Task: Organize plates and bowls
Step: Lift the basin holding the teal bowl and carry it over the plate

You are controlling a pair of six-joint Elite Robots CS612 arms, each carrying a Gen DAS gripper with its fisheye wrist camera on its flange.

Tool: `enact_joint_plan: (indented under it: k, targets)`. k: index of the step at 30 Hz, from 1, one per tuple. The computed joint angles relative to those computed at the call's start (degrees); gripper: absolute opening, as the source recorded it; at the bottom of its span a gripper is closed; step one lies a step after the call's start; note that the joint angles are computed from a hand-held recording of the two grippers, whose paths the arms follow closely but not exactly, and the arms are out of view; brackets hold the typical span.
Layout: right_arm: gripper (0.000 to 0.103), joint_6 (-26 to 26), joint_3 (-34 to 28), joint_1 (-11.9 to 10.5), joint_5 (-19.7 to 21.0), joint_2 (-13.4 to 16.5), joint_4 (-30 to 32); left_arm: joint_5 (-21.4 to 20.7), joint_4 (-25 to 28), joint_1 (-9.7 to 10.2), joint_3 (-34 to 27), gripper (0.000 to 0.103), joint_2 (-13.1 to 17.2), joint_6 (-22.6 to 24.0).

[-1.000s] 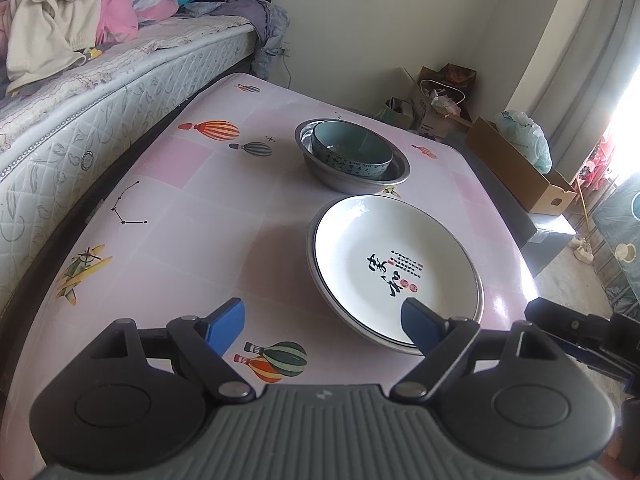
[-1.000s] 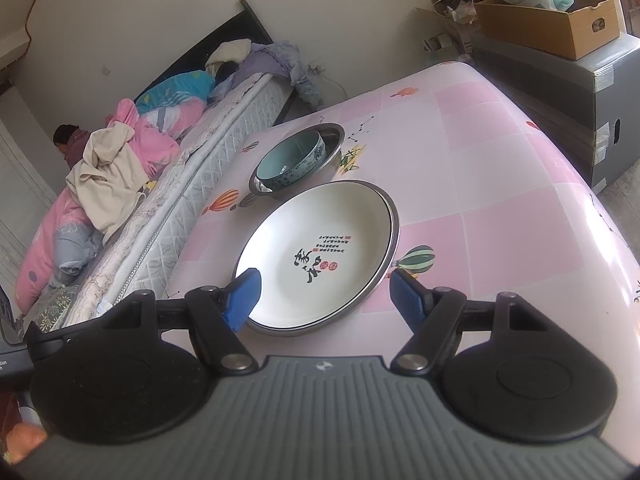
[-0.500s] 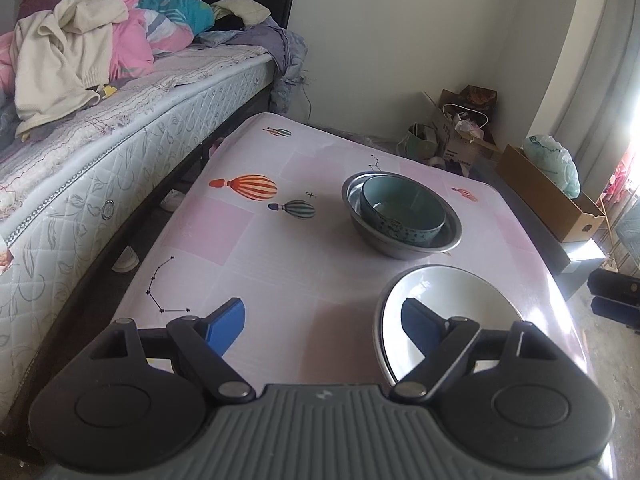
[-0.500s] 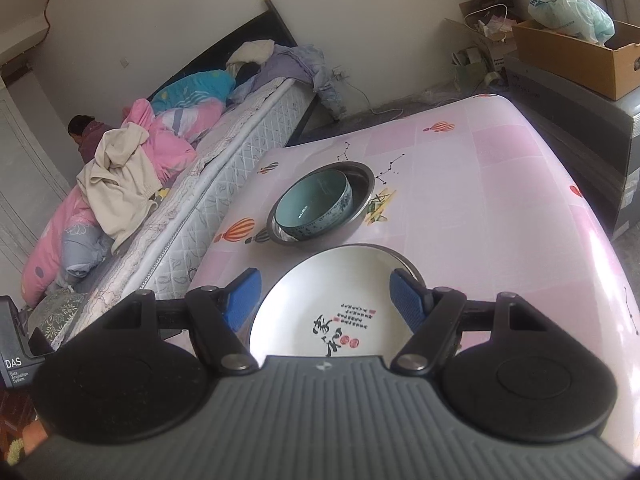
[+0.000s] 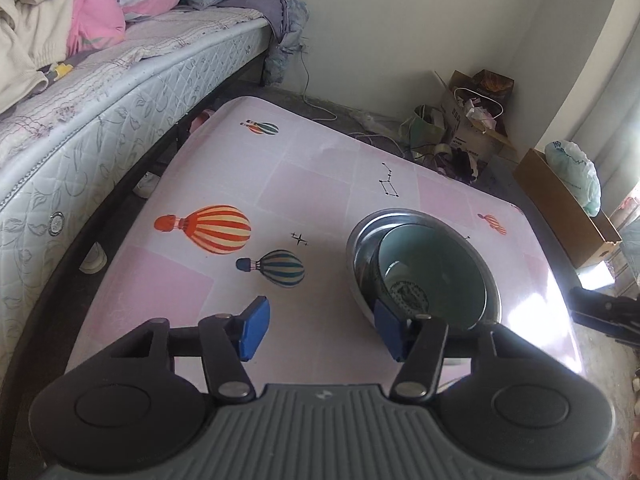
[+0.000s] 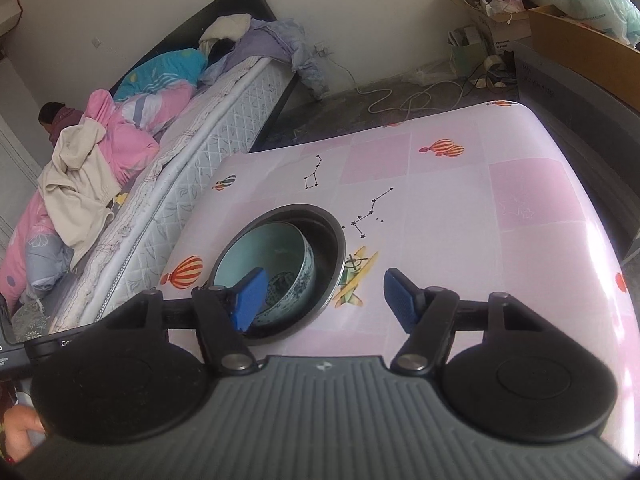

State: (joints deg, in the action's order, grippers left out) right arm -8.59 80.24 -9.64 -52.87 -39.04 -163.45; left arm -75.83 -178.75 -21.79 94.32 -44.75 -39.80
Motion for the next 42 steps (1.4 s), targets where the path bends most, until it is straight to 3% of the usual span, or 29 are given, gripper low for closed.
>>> enact_joint_plan:
  k: [5, 15, 23, 32, 42]
  targets:
    - [0.046, 0.63, -6.1, 1.23, -1.06, 3.95, 4.4, -5.0, 4.6, 1.41, -5.05, 0.037, 2.67, -0.47]
    - [0.03, 0.68, -11.4, 1.89, -0.16, 8.02, 9.33, -9.56, 7.53, 2.66, -8.74, 0.025, 5.3, -3.02]
    - [0.017, 1.66, -14.11, 2.17, 0.99, 10.07, 12.1, -10.52, 8.31, 2.96, -10.83, 0.01, 6.67, -4.19]
    - [0.009, 2.02, -15.93, 3.05, 0.93, 11.53, 14.08, -10.6, 7.48, 3.1, -11.31, 0.009, 7.19, -5.52]
    - [0.01, 0.47, -14.39, 3.24, -0.05, 10.65, 12.69, -9.05, 7.92, 2.6, -10.86, 0.008, 6.73, -6.9]
